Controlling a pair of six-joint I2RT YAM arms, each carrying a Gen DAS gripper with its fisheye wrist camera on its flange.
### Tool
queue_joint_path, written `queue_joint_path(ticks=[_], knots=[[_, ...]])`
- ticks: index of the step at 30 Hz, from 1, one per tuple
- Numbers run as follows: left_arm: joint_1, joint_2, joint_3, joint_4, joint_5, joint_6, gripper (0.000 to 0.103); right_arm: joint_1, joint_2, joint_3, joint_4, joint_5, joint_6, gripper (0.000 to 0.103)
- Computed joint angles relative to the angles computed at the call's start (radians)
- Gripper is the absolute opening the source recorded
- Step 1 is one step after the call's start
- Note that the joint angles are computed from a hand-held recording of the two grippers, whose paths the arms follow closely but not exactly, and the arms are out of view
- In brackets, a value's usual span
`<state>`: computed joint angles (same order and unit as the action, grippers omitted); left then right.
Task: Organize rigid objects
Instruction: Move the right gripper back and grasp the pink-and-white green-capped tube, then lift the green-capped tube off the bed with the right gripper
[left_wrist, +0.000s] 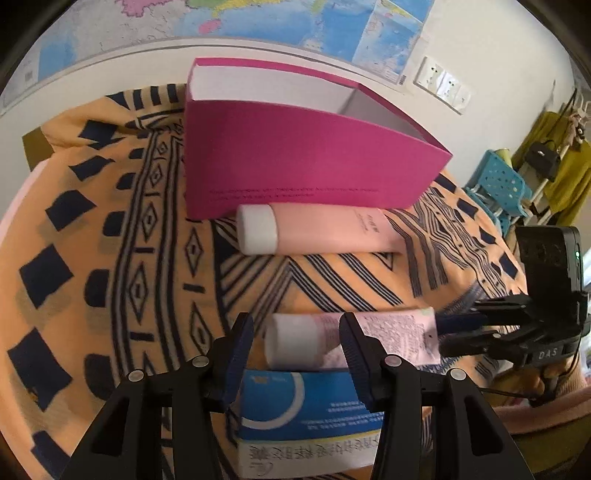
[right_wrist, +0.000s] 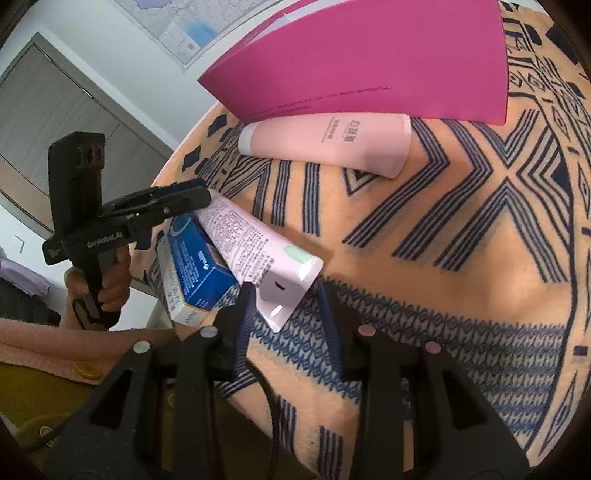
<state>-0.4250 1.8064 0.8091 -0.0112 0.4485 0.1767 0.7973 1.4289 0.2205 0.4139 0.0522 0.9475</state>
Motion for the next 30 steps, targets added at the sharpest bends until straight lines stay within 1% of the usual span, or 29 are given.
queue_joint_path(ticks=[4,9,16,19,23,25,30], knots=[[-0.025,-0.001,-0.005,-0.004,-0.001,0.005,0.05,0.008,0.027,0.008,0.03,0.012,0.019,0.037],[-0.039,0.005,0.002,0.0,-0.002,-0.022,0.05,0.024,0.024,0.014,0.019,0.05,0.043,0.037],[-0.105,0.034,0.03,0.039,-0.051,-0.078,0.05,-0.01,-0.04,-0.012,-0.021,0.087,0.049,0.037],[-0.132,0.047,0.047,0.04,-0.064,-0.084,0.05,-0.032,-0.063,-0.024,-0.039,0.101,0.056,0.037],[-0.137,0.05,0.047,0.035,-0.073,-0.08,0.05,-0.074,-0.078,-0.054,-0.016,0.083,0.061,0.037],[-0.136,0.045,0.038,0.037,-0.08,-0.076,0.05,-0.071,-0.08,-0.056,-0.021,0.085,0.07,0.037],[-0.126,0.029,0.025,0.039,-0.052,-0.069,0.05,-0.062,-0.08,-0.061,-0.012,0.087,0.072,0.037]])
